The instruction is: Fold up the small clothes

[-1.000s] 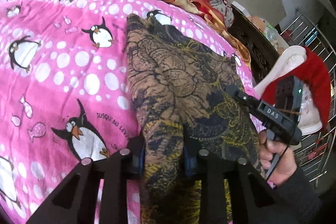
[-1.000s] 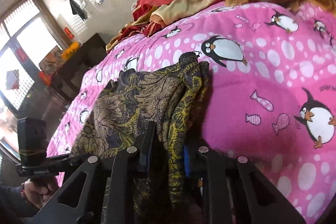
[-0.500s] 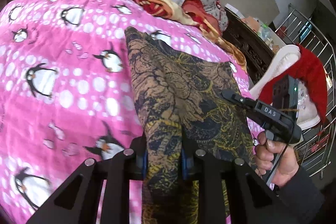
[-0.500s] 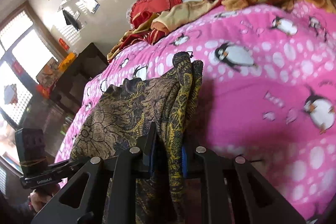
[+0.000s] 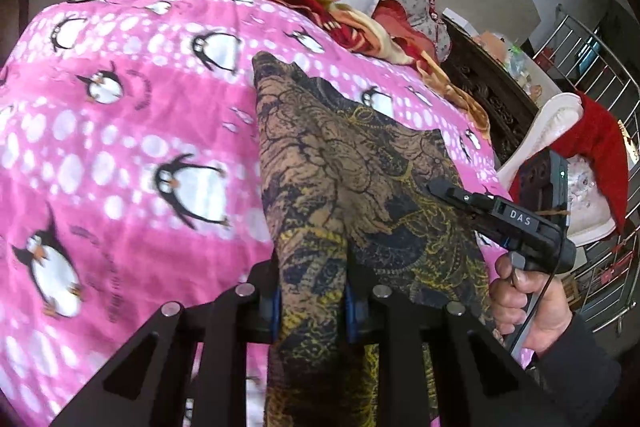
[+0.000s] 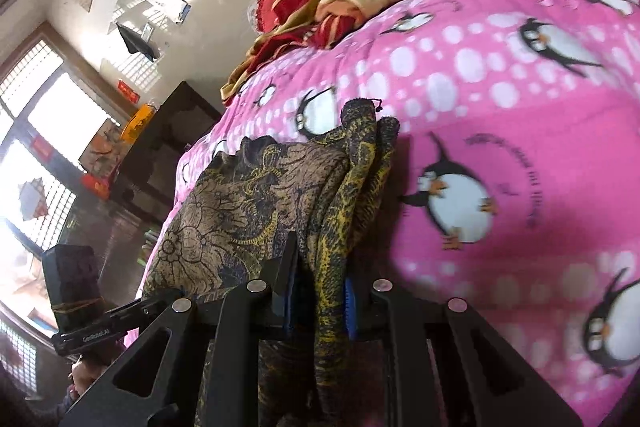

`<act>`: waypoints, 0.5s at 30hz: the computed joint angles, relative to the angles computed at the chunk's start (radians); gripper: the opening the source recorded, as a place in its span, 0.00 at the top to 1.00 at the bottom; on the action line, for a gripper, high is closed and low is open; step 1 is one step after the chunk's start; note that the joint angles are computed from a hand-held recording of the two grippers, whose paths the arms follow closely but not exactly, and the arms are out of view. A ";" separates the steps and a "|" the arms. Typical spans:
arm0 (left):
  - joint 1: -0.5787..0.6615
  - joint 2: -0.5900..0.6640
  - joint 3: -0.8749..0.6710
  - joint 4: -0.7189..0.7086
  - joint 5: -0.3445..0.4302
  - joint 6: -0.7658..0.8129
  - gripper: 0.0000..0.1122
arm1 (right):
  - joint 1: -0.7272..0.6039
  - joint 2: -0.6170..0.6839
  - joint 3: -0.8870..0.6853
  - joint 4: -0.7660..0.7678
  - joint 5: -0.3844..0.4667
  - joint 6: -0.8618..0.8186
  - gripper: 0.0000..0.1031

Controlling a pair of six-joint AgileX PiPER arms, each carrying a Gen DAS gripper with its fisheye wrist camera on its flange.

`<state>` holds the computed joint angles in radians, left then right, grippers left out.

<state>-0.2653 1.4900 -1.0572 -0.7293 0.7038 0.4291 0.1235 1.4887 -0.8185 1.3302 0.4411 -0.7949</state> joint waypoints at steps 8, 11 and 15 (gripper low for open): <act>0.081 0.031 0.003 -0.038 0.040 0.103 0.79 | 0.073 0.052 -0.031 0.085 -0.041 -0.034 0.96; 0.063 0.042 0.013 -0.029 0.010 0.109 0.77 | 0.074 0.050 -0.008 0.127 -0.054 -0.058 0.96; 0.044 0.045 0.022 -0.002 -0.029 0.086 0.66 | 0.074 0.053 0.015 0.171 -0.075 -0.096 0.94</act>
<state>-0.2217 1.5354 -1.0351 -0.7308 0.6749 0.5149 0.1976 1.5415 -0.8035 1.5014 0.3664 -0.8914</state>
